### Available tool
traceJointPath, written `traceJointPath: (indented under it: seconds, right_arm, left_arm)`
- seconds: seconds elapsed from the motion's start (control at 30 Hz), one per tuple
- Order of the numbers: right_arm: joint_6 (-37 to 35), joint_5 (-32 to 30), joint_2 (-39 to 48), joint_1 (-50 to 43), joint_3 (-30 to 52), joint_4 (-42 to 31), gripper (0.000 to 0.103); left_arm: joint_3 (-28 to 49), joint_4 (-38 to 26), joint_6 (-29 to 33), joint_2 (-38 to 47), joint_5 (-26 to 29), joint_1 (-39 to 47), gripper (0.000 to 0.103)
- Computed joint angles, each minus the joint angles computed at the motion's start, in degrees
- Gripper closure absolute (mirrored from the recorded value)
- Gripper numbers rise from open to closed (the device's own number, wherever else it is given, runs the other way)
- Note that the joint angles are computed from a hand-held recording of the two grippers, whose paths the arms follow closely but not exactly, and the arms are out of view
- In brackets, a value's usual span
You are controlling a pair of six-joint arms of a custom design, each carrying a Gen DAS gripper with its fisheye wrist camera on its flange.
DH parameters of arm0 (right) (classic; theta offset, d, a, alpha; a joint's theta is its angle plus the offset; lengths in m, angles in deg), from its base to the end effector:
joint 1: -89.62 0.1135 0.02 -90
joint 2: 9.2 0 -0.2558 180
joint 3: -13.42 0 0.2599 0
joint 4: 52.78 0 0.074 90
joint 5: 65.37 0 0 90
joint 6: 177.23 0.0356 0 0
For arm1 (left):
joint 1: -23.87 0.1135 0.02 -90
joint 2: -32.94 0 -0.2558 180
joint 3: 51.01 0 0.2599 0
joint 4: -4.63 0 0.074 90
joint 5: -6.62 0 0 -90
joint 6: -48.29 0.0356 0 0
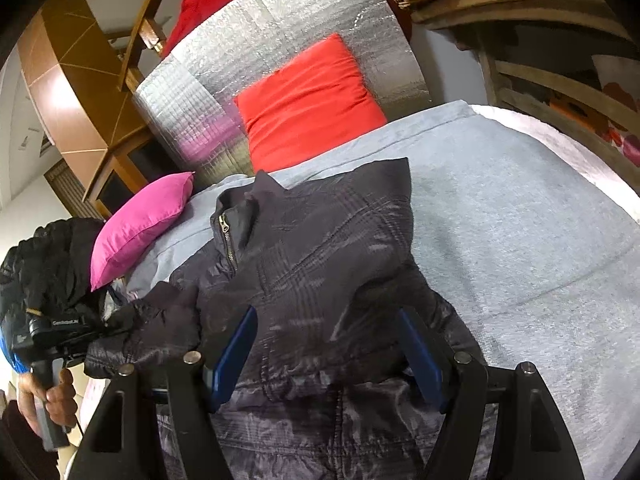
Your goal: Fold large clothes
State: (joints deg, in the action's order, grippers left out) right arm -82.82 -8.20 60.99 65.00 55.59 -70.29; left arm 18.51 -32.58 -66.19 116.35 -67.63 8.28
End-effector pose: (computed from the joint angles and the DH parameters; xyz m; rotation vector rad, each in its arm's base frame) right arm 0.2222 -0.0806 0.1579 0.3006 2.2389 0.4896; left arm 0.2969 -0.0929 0.2210 -0.0727 2.5247 -0.6330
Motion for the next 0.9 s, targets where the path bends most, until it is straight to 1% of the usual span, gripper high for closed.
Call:
traceJointPath:
  seconds: [0.07,0.2,0.23,0.3,0.33,0.37,0.4,0.43,0.47,0.5,0.6,0.67,0.73,0.77,0.83,0.9]
  right_arm:
    - [-0.2,-0.5,0.0,-1.0,0.2,-0.1,0.028]
    - [0.0,-2.3,0.0,-3.4,0.4,-0.2,0.028]
    - [0.2,-3.0,0.1,-4.2,0.5,-0.3,0.028]
    - [0.4,-4.0,0.1,-5.4,0.6,-0.5,0.028]
    - [0.3,-4.3,0.1,-6.0,0.7,-0.6,0.028]
    - [0.2,-4.5,0.0,-6.4,0.7,-0.6,0.028]
    - [0.1,-4.7,0.0,-6.8,0.8,-0.7,0.028]
    - [0.0,-5.2,0.3,-7.3,1.0,-0.9,0.028]
    - [0.0,-5.9,0.8,-7.9,1.4,-1.2,0.028]
    - [0.2,-6.5,1.3,-8.3,1.7,-1.4,0.028]
    - [0.9,-10.1,3.8,-9.6,3.2,-2.5,0.028]
    - [0.9,-11.9,4.8,-9.5,4.0,-3.5,0.028]
    - [0.3,-14.3,6.4,-8.7,5.1,-4.9,0.028]
    - [0.3,-15.2,7.0,-8.2,5.4,-5.5,0.028]
    - [1.1,-18.8,8.9,-8.1,6.4,-6.7,0.028]
    - [4.0,-22.3,11.6,-7.1,8.1,-7.4,0.028]
  left_arm:
    - [0.5,1.5,-0.9,-1.3,-2.2,-3.8,0.094]
    - [3.3,4.3,-0.5,-3.4,-12.7,-15.4,0.094]
    - [4.0,5.4,0.1,-3.2,-16.5,-19.0,0.094]
    - [5.6,6.5,1.1,-1.5,-21.1,-23.9,0.092]
    - [6.0,6.3,0.8,-0.9,-22.4,-25.8,0.085]
    - [6.3,6.4,0.4,0.5,-22.2,-27.0,0.064]
    - [6.4,6.2,0.1,1.6,-20.8,-27.8,0.052]
    - [6.1,5.9,-0.2,2.2,-20.0,-28.4,0.034]
    - [4.8,5.7,-0.2,1.5,-19.9,-28.8,0.031]
    - [3.1,5.9,-0.3,0.3,-19.8,-29.2,0.031]
    - [-2.9,4.5,-0.2,-6.0,-16.9,-26.6,0.031]
    - [-7.4,4.6,-0.1,-12.2,-15.4,-23.0,0.031]
    - [-11.3,4.6,1.3,-18.1,-15.3,-18.5,0.028]
    - [-12.9,3.8,2.9,-21.2,-16.2,-14.8,0.026]
    - [-13.9,3.2,5.6,-22.9,-15.6,-7.8,0.026]
    - [-13.9,3.6,7.3,-21.3,-13.3,-0.9,0.026]
